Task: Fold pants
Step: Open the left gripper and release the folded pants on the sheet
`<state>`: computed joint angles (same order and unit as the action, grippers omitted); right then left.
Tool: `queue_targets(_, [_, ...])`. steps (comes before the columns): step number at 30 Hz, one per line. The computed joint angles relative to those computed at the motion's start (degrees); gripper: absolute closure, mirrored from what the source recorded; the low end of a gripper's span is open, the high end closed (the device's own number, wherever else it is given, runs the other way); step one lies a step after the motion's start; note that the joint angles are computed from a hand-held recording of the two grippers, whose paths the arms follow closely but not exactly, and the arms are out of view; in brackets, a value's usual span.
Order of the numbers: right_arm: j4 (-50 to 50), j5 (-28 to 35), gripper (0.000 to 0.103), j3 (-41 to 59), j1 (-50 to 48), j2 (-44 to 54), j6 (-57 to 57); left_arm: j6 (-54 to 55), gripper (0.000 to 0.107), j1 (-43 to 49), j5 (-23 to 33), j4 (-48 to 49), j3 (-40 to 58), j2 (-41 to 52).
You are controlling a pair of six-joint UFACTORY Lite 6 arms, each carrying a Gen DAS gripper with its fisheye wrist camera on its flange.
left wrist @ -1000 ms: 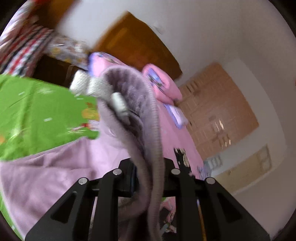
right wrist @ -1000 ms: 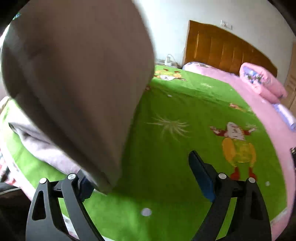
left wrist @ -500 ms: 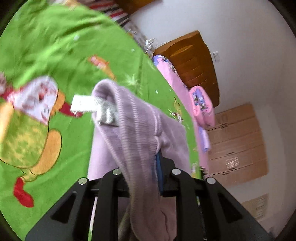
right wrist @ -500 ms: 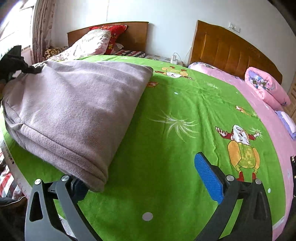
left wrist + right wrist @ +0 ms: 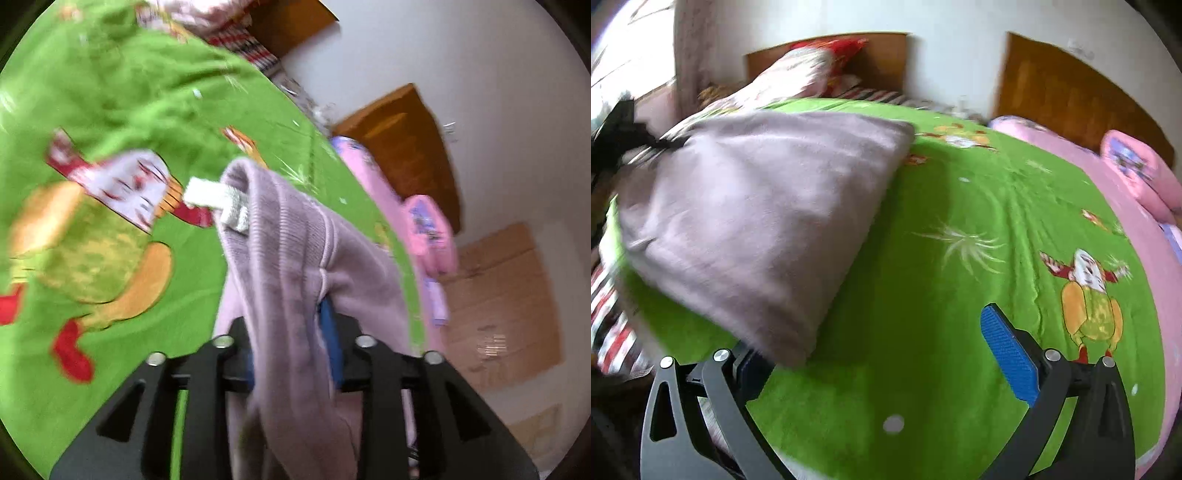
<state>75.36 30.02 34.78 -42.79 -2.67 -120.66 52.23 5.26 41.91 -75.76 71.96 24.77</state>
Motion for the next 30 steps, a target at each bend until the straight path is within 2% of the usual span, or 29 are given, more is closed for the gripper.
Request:
queue_targets(1, [-5.85, 4.75, 0.005, 0.86, -2.40, -0.92, 1.78, -6.00, 0.050, -1.79, -6.00, 6.00, -1.23, -3.76])
queue_targets(3, [-13.79, 16.75, 0.005, 3.92, -7.95, -0.88, 4.26, -16.24, 0.039, -4.46, -17.43, 17.99, -7.58, -15.33])
queue_targets(4, [-16.16, 22.74, 0.005, 6.42, -10.26, 0.14, 6.00, -21.17, 0.037, -6.74, -20.47, 23.63, -8.69, -18.65])
queue_targets(5, [-17.24, 28.74, 0.005, 9.96, -11.52, 1.79, 9.50, -23.69, 0.035, -9.11, -21.12, 26.87, -8.80, -21.10])
queue_targets(8, [-15.31, 38.92, 0.005, 17.00, -9.62, 7.26, 14.65, -23.74, 0.026, -18.96, -18.32, 29.48, -6.93, -23.13])
queue_targets(11, [-14.22, 40.52, 0.005, 19.02, -1.73, 9.05, 17.84, -37.63, 0.025, -28.11, -19.79, 45.95, -1.80, -16.62])
queue_targets(13, [-15.45, 38.63, 0.005, 17.66, 3.40, 8.18, 18.73, -46.87, 0.026, -29.39, -19.42, 54.45, -1.50, -13.26])
queue_targets(15, [-22.30, 34.80, 0.004, 17.40, 9.65, 10.72, 22.08, -46.52, 0.033, -28.41, -20.98, 53.36, -5.82, -13.93])
queue_targets(17, [-23.19, 30.80, 0.004, 13.01, 10.69, 9.87, 17.61, -36.75, 0.033, -27.24, -23.26, 43.92, -11.09, -17.56])
queue_targets(19, [-22.27, 32.43, 0.004, 12.37, 8.78, 10.50, 13.91, -31.53, 0.034, -27.05, -24.54, 39.37, -14.03, -19.43])
queue_targets(22, [-24.72, 36.72, 0.004, 17.64, 8.58, 14.51, 18.62, -34.12, 0.034, -26.86, -23.85, 42.37, -13.77, -19.70])
queue_targets(26, [-27.17, 37.55, 0.004, 18.92, 10.00, 12.71, 20.89, -37.37, 0.034, -27.41, -24.26, 46.58, -11.47, -16.86])
queue_targets(28, [-26.25, 40.76, 0.004, 22.45, 11.34, 14.43, 24.32, -38.58, 0.033, -27.97, -25.16, 47.47, -12.16, -17.27])
queue_targets(30, [-23.47, 41.32, 0.004, 23.80, 13.64, 14.19, 24.73, -41.30, 0.033, -28.60, -26.05, 50.13, -12.76, -17.68])
